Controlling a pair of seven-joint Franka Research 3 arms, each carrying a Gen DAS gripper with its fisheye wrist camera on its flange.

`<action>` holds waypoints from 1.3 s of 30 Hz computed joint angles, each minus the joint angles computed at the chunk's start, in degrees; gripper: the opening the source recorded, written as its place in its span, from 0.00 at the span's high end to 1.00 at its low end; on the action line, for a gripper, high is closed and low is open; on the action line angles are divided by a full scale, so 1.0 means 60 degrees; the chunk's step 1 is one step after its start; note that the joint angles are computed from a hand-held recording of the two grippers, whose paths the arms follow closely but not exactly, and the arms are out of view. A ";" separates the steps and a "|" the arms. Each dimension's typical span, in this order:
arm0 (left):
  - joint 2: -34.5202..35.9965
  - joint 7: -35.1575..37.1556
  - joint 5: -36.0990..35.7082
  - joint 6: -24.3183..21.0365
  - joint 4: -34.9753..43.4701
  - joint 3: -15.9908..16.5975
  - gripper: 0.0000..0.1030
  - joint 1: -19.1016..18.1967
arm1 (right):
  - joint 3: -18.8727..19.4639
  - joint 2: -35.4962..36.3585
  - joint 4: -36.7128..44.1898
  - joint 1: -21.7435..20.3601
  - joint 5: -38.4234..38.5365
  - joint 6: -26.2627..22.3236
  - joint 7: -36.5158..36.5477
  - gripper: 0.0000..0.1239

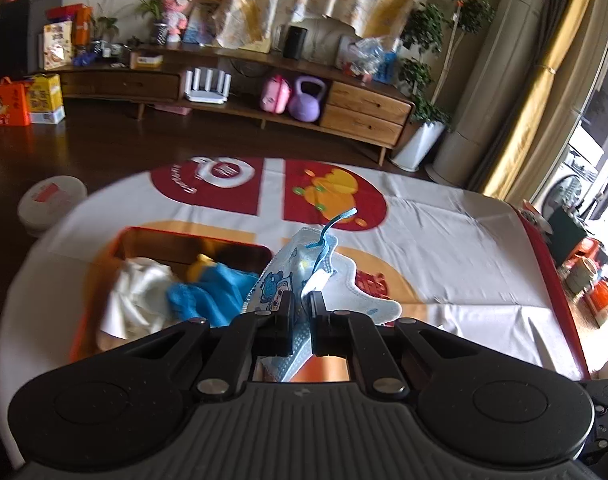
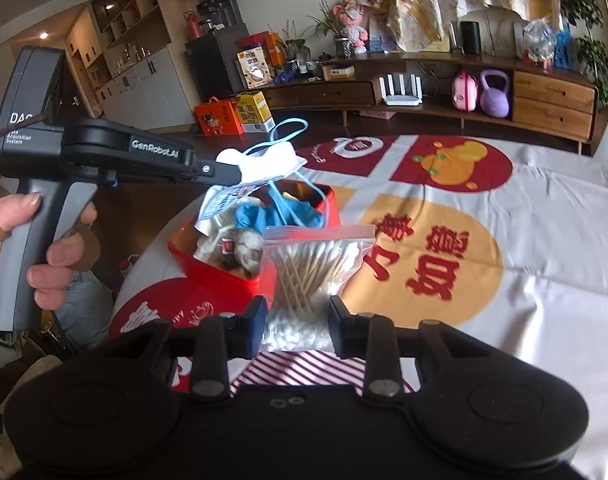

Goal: Organize soft objects
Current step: 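Carry the mask packet with the left tool while the right tool carries the swab bag over the tin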

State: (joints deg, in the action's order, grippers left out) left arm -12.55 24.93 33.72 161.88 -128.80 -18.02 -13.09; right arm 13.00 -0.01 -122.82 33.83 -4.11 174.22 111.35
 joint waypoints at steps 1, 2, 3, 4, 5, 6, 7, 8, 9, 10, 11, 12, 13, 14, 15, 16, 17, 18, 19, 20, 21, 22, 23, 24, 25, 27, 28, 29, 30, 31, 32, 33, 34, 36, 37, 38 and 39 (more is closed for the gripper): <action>-0.0124 0.0038 -0.0018 -0.0009 -0.0088 0.0057 0.93 0.0016 | 0.0007 0.0084 0.0138 0.0010 -0.0118 -0.0036 0.0085 0.75; -0.0247 0.0057 -0.0022 -0.0024 -0.0173 0.0086 0.93 0.0046 | -0.0003 0.0177 0.0285 0.0036 -0.0272 -0.0074 0.0189 0.75; -0.0378 0.0050 0.0011 -0.0061 -0.0260 0.0096 0.93 0.0105 | -0.0031 0.0268 0.0430 0.0079 -0.0466 -0.0113 0.0319 0.75; -0.0500 0.0059 0.0021 -0.0080 -0.0345 0.0115 0.93 0.0161 | -0.0059 0.0366 0.0585 0.0130 -0.0575 -0.0167 0.0370 0.75; -0.0609 0.0071 0.0004 -0.0075 -0.0429 0.0136 0.93 0.0207 | -0.0097 0.0482 0.0751 0.0187 -0.0674 -0.0213 0.0405 0.75; -0.0706 0.0064 0.0006 -0.0084 -0.0502 0.0140 0.93 0.0271 | -0.0151 0.0607 0.0918 0.0259 -0.0804 -0.0257 0.0466 0.75; -0.0803 0.0062 0.0025 -0.0112 -0.0565 0.0141 0.93 0.0345 | -0.0211 0.0722 0.1086 0.0342 -0.0917 -0.0315 0.0529 0.75; -0.0893 0.0050 0.0056 -0.0126 -0.0630 0.0132 0.93 0.0421 | -0.0275 0.0847 0.1266 0.0431 -0.1025 -0.0386 0.0587 0.75; -0.0984 0.0059 0.0053 -0.0141 -0.0705 0.0145 0.93 0.0479 | -0.0339 0.0979 0.1447 0.0519 -0.1113 -0.0454 0.0626 0.75; -0.1066 0.0085 0.0015 -0.0145 -0.0788 0.0176 0.93 0.0522 | -0.0396 0.1110 0.1621 0.0601 -0.1161 -0.0515 0.0630 0.75; -0.1137 0.0122 -0.0023 -0.0157 -0.0854 0.0201 0.93 0.0563 | -0.0462 0.1235 0.1788 0.0692 -0.1219 -0.0571 0.0652 0.75; -0.1197 0.0131 -0.0033 -0.0168 -0.0913 0.0206 0.93 0.0624 | -0.0541 0.1366 0.1967 0.0795 -0.1300 -0.0639 0.0706 0.75; -0.1241 0.0169 -0.0072 -0.0163 -0.0967 0.0231 0.93 0.0663 | -0.0603 0.1496 0.2149 0.0883 -0.1332 -0.0712 0.0731 0.75; -0.1286 0.0238 -0.0130 -0.0153 -0.1029 0.0275 0.93 0.0686 | -0.0656 0.1645 0.2345 0.0958 -0.1334 -0.0782 0.0731 0.75; -0.1325 0.0268 -0.0133 -0.0162 -0.1077 0.0278 0.93 0.0748 | -0.0706 0.1778 0.2515 0.1028 -0.1326 -0.0839 0.0710 0.75; -0.1363 0.0309 -0.0141 -0.0178 -0.1120 0.0286 0.93 0.0797 | -0.0769 0.1943 0.2731 0.1110 -0.1340 -0.0910 0.0704 0.75; -0.1384 0.0375 -0.0175 -0.0176 -0.1161 0.0316 0.93 0.0829 | -0.0838 0.2076 0.2904 0.1194 -0.1350 -0.0971 0.0712 0.75; -0.1408 0.0443 -0.0217 -0.0167 -0.1212 0.0354 0.93 0.0857 | -0.0897 0.2231 0.3109 0.1269 -0.1346 -0.1049 0.0705 0.75; -0.1417 0.0475 -0.0223 -0.0162 -0.1247 0.0363 0.93 0.0917 | -0.0934 0.2382 0.3304 0.1324 -0.1312 -0.1118 0.0655 0.75; -0.1413 0.0523 -0.0236 -0.0158 -0.1269 0.0381 0.93 0.0964 | -0.0983 0.2541 0.3518 0.1389 -0.1292 -0.1208 0.0613 0.75; -0.1389 0.0544 -0.0231 -0.0152 -0.1288 0.0381 0.93 0.1023 | -0.1050 0.2684 0.3718 0.1467 -0.1298 -0.1305 0.0599 0.75; -0.1361 0.0561 -0.0216 -0.0155 -0.1292 0.0380 0.93 0.1084 | -0.1122 0.2837 0.3924 0.1547 -0.1317 -0.1400 0.0594 0.74; -0.1332 0.0552 -0.0183 -0.0157 -0.1304 0.0359 0.93 0.1143 | -0.1179 0.2985 0.4111 0.1608 -0.1313 -0.1474 0.0579 0.74; -0.1265 0.0575 -0.0150 -0.0174 -0.1287 0.0358 0.93 0.1196 | -0.1212 0.3134 0.4301 0.1651 -0.1275 -0.1558 0.0548 0.75; -0.1194 0.0566 -0.0092 -0.0210 -0.1247 0.0336 0.93 0.1258 | -0.1241 0.3303 0.4519 0.1687 -0.1231 -0.1667 0.0499 0.74; -0.1008 0.0542 0.0002 -0.0264 -0.1156 0.0333 0.93 0.1351 | -0.1344 0.3620 0.4930 0.1794 -0.1208 -0.1896 0.0447 0.74; -0.0914 0.0521 0.0024 -0.0274 -0.1123 0.0353 0.93 0.1376 | -0.1369 0.3773 0.5121 0.1821 -0.1162 -0.1998 0.0408 0.74; -0.0810 0.0484 0.0072 -0.0260 -0.1074 0.0364 0.93 0.1410 | -0.1367 0.3890 0.5262 0.1818 -0.1083 -0.2076 0.0340 0.74; -0.0697 0.0428 0.0152 -0.0247 -0.1011 0.0364 0.93 0.1454 | -0.1381 0.4024 0.5420 0.1835 -0.1024 -0.2154 0.0293 0.74; -0.0606 0.0422 0.0212 -0.0179 -0.0990 0.0402 0.93 0.1471 | -0.1434 0.4157 0.5582 0.1879 -0.1007 -0.2230 0.0287 0.74; -0.0499 0.0426 0.0266 -0.0161 -0.0929 0.0420 0.93 0.1477 | -0.1480 0.4290 0.5750 0.1917 -0.0986 -0.2314 0.0283 0.74; -0.0370 0.0428 0.0319 -0.0182 -0.0832 0.0425 0.93 0.1477 | -0.1485 0.4415 0.5903 0.1924 -0.0923 -0.2386 0.0249 0.74; -0.0241 0.0456 0.0361 -0.0186 -0.0740 0.0449 0.93 0.1464 | -0.1491 0.4539 0.6057 0.1929 -0.0860 -0.2457 0.0212 0.74; 0.0006 0.0406 0.0499 -0.0211 -0.0561 0.0462 0.93 0.1446 | -0.1549 0.4755 0.6346 0.1989 -0.0823 -0.2601 0.0159 0.74; 0.0121 0.0406 0.0527 -0.0181 -0.0496 0.0493 0.93 0.1411 | -0.1564 0.4856 0.6476 0.2008 -0.0807 -0.2677 0.0106 0.74; 0.0238 0.0400 0.0567 -0.0160 -0.0420 0.0509 0.93 0.1373 | -0.1593 0.4947 0.6599 0.2041 -0.0806 -0.2752 0.0076 0.74; 0.0351 0.0389 0.0654 -0.0144 -0.0348 0.0521 0.93 0.1349 | -0.1615 0.5035 0.6714 0.2064 -0.0800 -0.2813 0.0042 0.74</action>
State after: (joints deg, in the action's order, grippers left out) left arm -10.44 27.27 37.64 161.02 -130.89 -14.89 -5.00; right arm 3.31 30.20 -82.53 46.22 -8.91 157.34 111.61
